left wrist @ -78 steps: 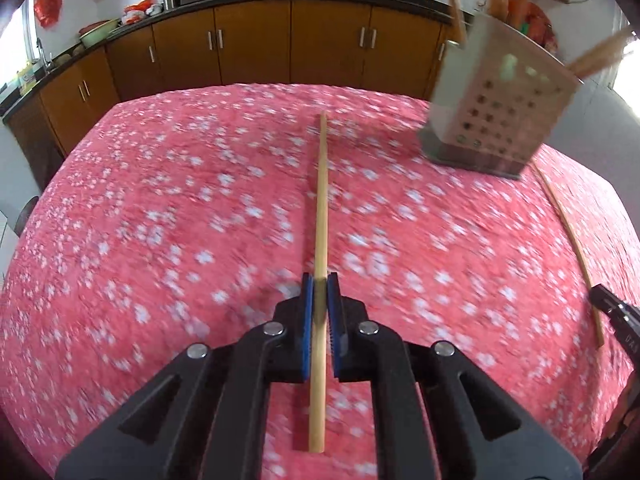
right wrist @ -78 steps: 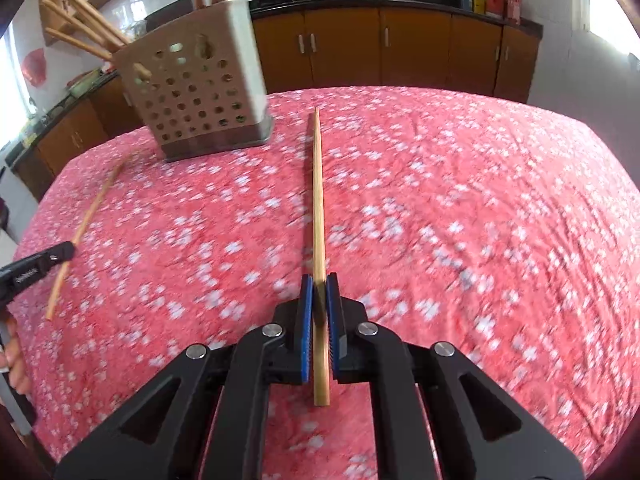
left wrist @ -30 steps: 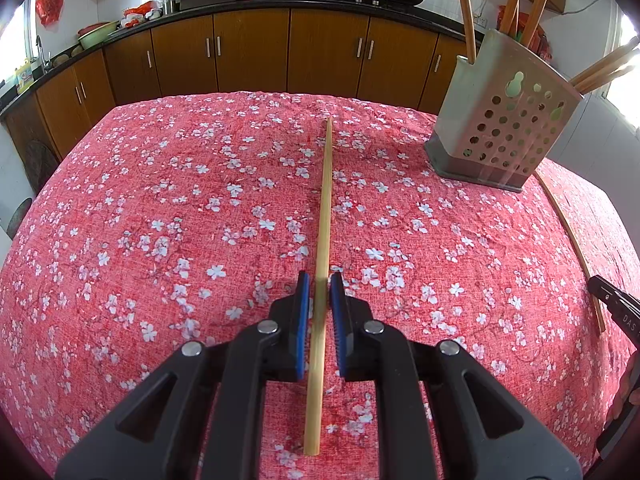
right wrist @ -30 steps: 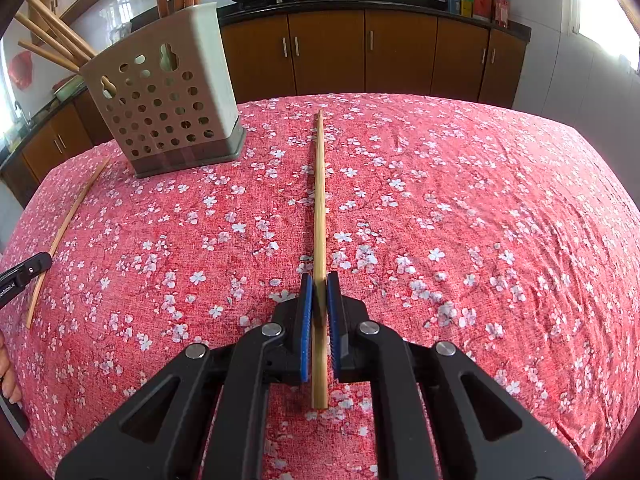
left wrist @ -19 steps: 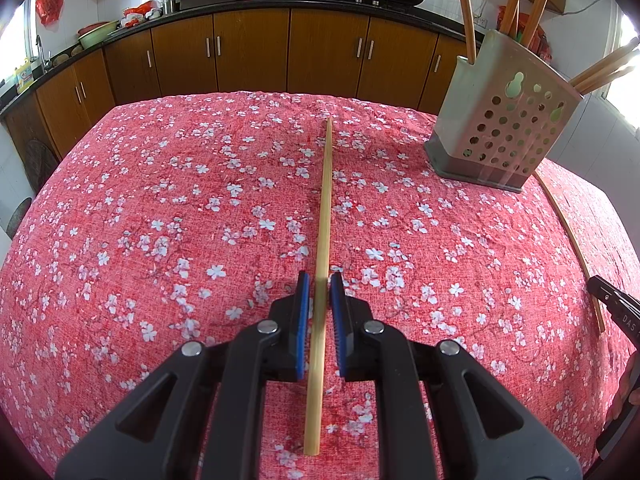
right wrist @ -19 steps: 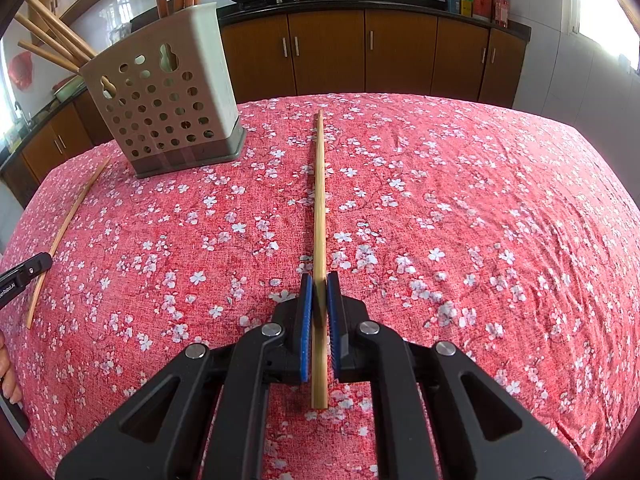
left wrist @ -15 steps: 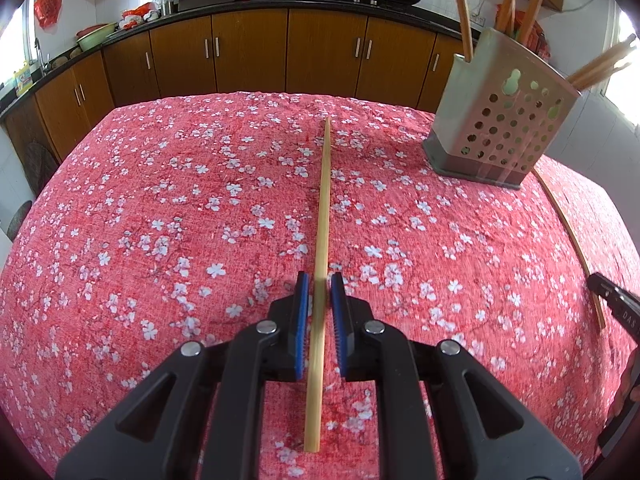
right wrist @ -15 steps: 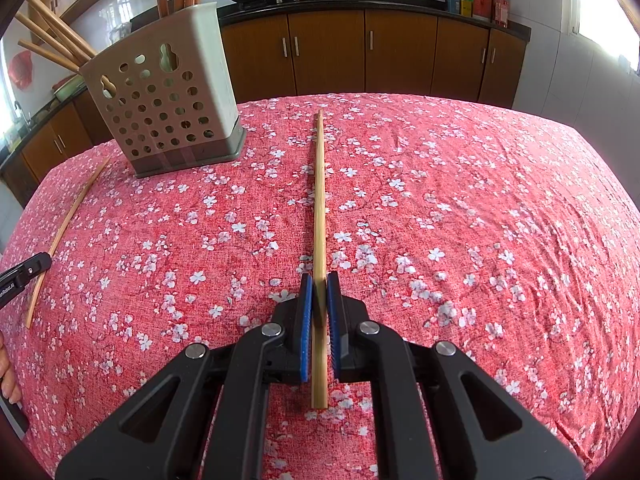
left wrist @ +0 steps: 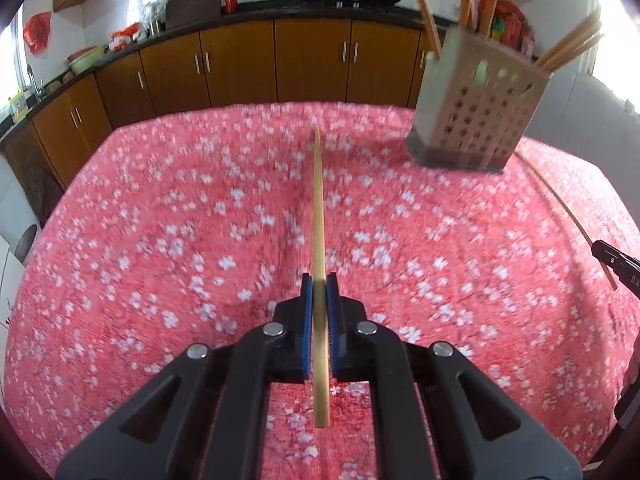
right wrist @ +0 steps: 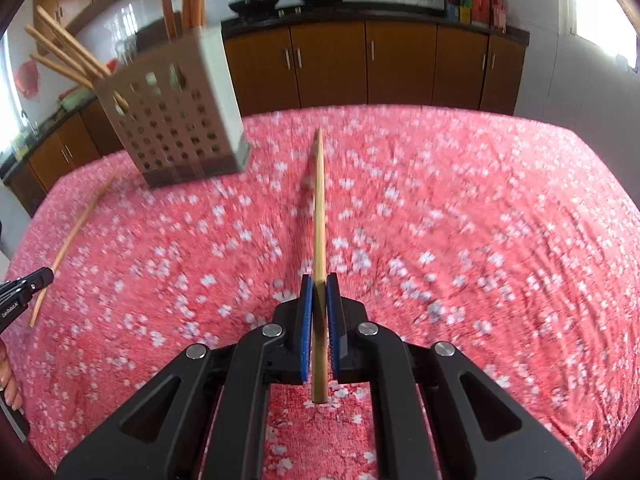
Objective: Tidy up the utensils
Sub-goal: 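Lift the left gripper's chopstick over the holder while the right gripper carries its chopstick there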
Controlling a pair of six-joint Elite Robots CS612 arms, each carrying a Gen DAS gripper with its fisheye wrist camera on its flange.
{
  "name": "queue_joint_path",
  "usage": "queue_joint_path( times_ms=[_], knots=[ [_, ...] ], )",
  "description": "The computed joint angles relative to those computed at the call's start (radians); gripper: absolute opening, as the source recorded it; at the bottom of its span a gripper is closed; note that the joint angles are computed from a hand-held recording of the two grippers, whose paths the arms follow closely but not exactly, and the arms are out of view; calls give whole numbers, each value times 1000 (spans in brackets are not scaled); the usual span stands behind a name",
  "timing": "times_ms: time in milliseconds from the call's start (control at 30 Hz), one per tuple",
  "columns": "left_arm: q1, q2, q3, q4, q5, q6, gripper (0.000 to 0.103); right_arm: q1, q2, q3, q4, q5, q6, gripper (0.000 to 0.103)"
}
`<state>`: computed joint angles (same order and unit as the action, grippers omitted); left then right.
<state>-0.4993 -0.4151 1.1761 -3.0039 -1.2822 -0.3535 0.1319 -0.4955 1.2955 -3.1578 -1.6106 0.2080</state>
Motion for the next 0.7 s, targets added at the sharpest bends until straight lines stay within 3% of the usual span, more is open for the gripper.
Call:
queue_joint_path(
  times_ms=[300,700],
  knots=[
    [-13,-55,58,-221,26,9,8,-5,-55,78,-238,-7,23,8],
    [0,-94,70,-339,-19,2,8,-6,-68,56,-340,16,19,8]
  ],
)
